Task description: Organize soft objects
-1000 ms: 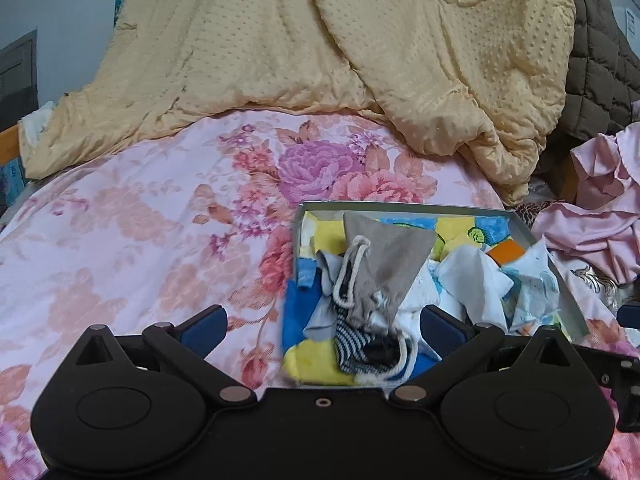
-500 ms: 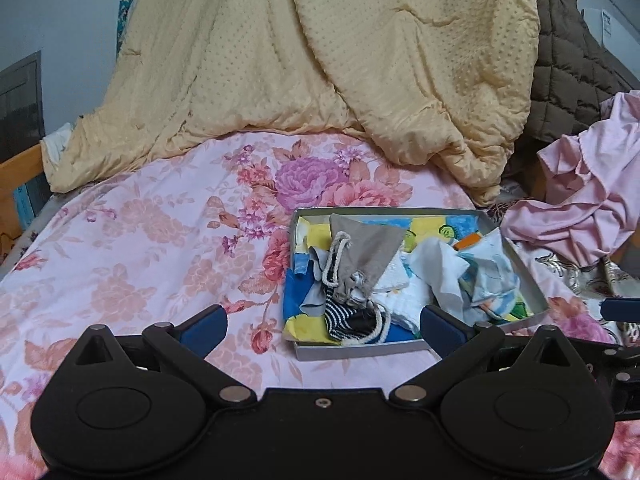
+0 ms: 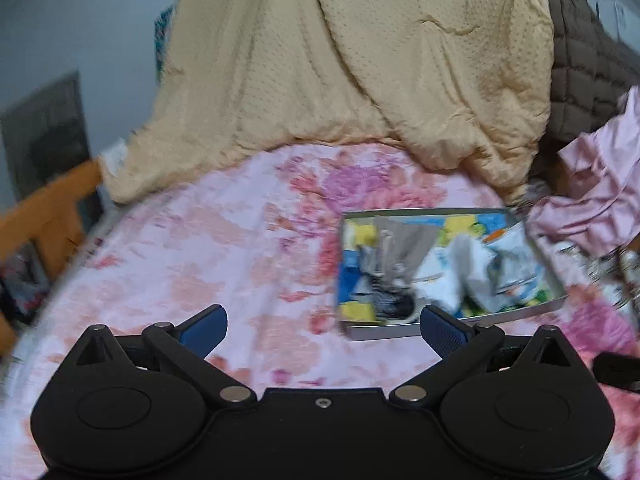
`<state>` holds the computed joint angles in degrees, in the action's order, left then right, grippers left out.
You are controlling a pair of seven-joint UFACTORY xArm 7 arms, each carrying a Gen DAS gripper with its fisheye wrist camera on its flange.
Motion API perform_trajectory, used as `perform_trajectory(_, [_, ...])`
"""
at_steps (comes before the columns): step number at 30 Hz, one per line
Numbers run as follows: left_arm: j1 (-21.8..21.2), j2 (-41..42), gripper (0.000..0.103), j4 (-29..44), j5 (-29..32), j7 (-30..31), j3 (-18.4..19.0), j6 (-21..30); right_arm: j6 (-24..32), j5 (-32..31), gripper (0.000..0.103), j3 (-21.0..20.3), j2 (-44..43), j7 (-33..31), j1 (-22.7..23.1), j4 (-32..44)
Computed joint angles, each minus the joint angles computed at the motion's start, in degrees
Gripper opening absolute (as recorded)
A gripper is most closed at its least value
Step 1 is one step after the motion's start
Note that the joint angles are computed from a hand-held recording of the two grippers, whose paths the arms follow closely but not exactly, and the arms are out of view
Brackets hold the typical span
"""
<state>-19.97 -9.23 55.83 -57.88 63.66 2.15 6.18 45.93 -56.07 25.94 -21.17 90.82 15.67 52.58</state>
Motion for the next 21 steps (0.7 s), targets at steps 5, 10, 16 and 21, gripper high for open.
perform_trajectory(5, [0.01,-4.46,0.102,-2.93,0.77,0.04,2.32,4.28,3.87,0.24,0.102,2.85,-1.31,1.28,1.37,0.0])
perform_trajectory(10, [-0.48,-11.13,0.102,-8.77,-2.03,2.41,4.59,7.5,9.53,0.89,0.102,6.26,-1.12,2.59,3.62,0.54])
perform_trajectory(16, [0.46,-23.39,0.102,-22.4,2.58,-1.11,4.99,4.54,14.33,2.48,0.102,8.14,0.52,7.25,7.74,0.65])
perform_trajectory(21, [3.51,-26.07,0.102,-25.9,10.26,-9.27,7.68,13.11,16.54,3.2,0.102,7.86,2.42,10.34,10.87,1.3])
